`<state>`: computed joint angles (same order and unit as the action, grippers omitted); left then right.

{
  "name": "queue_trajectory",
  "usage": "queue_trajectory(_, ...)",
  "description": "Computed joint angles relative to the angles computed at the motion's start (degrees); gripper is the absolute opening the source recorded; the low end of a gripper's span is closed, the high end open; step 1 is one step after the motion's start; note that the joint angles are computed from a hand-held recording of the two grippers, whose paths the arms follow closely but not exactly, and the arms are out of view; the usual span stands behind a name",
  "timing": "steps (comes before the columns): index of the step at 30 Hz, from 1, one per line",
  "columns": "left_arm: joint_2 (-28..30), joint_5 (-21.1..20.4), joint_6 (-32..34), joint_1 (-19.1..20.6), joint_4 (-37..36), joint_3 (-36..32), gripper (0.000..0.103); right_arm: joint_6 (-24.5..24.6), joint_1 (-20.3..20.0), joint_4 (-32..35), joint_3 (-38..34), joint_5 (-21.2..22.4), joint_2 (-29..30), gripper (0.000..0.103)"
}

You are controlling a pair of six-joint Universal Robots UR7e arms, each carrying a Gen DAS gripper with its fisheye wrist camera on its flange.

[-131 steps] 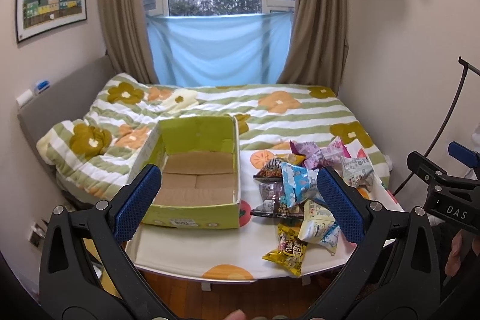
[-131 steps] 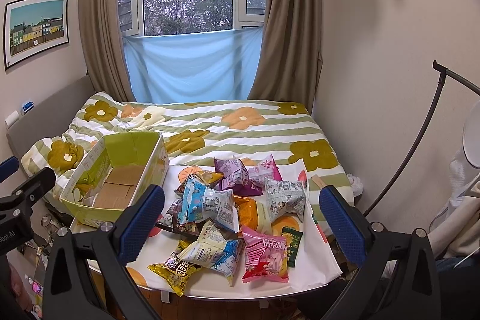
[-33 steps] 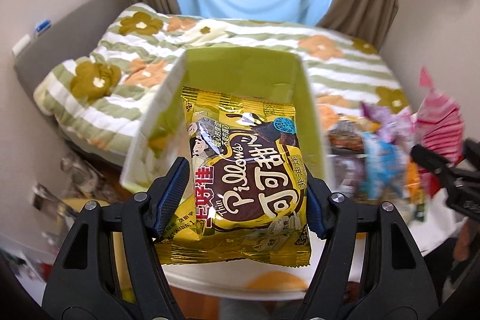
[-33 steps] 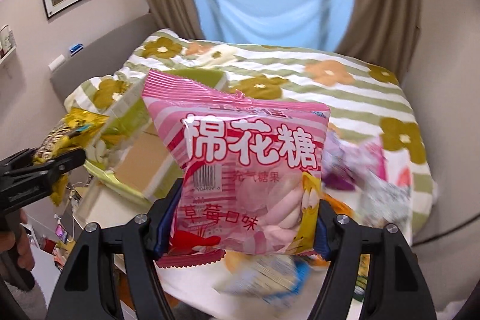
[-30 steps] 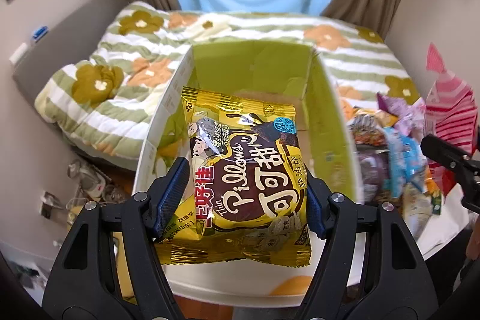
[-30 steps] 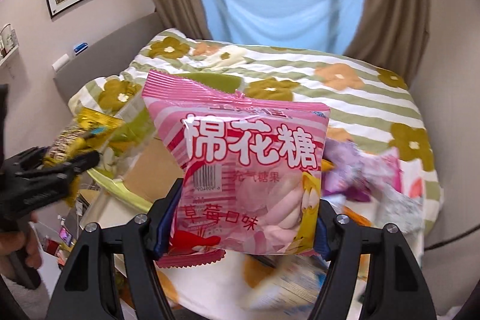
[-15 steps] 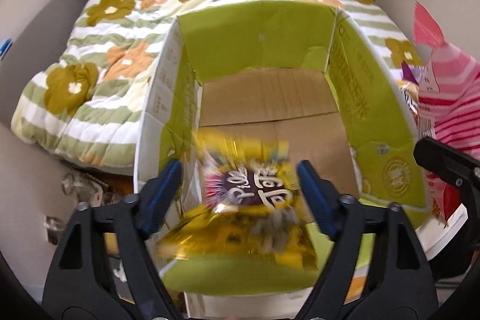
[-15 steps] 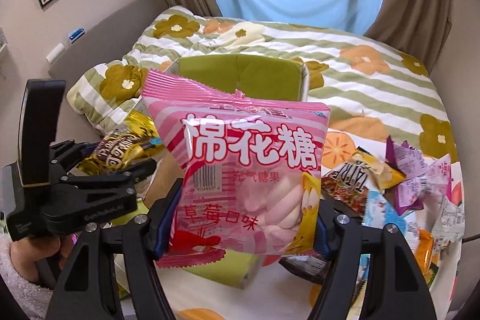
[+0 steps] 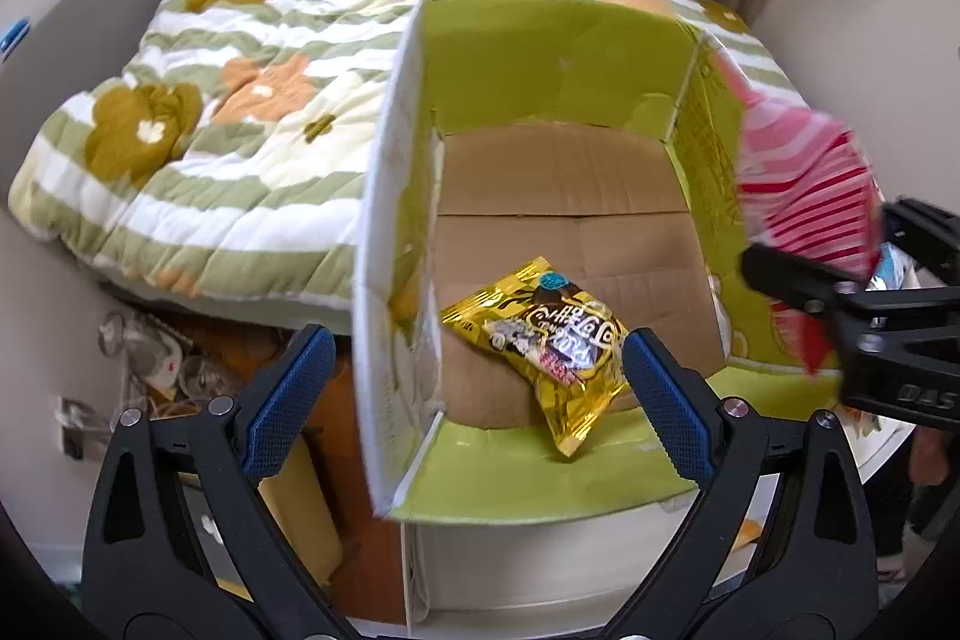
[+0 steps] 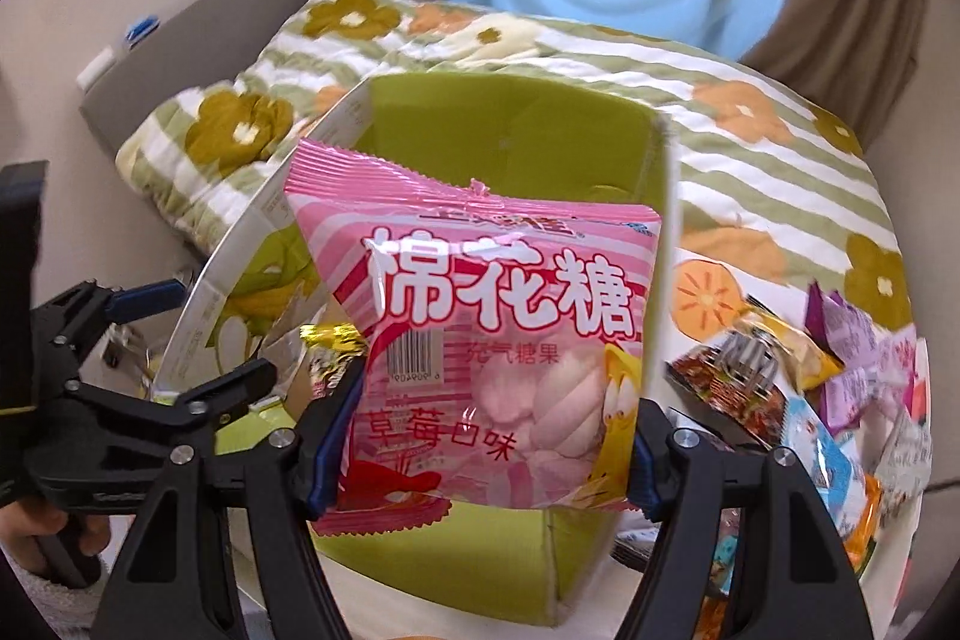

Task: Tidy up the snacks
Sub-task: 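Drop the yellow bag into the box with the left tool while the right tool drops the pink bag, then withdraw both tools from the box back toward the snack pile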

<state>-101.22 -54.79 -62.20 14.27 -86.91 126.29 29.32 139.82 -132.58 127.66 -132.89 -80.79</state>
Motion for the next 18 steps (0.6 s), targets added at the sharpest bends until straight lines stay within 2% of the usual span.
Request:
queue_trajectory(6,-0.92,0.67,-8.72,-2.69,7.15,-2.09,0.096,-5.82,-3.8,-3.98,0.64,5.88,1.44,0.068)
queue_trajectory(12,-0.77,1.87,-12.33,-3.78,10.34,-3.43,0.096,-6.15,-5.09,-1.69,0.63,7.72,0.97,0.071)
queue_trajectory(13,-0.96,1.88,-12.95,-3.91,10.59,-3.5,0.096,-5.84,-5.56,-1.26,0.68,8.3,0.79,0.081)
queue_trajectory(14,-1.13,1.88,-13.75,-4.15,10.9,-3.5,0.096,-5.59,-5.82,-1.1,0.63,8.51,0.86,0.099)
queue_trajectory(15,-1.3,1.91,-14.31,-4.4,11.26,-3.48,0.096,-5.56,-5.84,-1.11,0.89,8.53,0.58,0.103)
queue_trajectory(18,-1.2,1.79,-15.52,-5.06,12.04,-3.49,0.096,-5.46,-5.55,-0.24,1.62,8.57,-0.27,0.103)
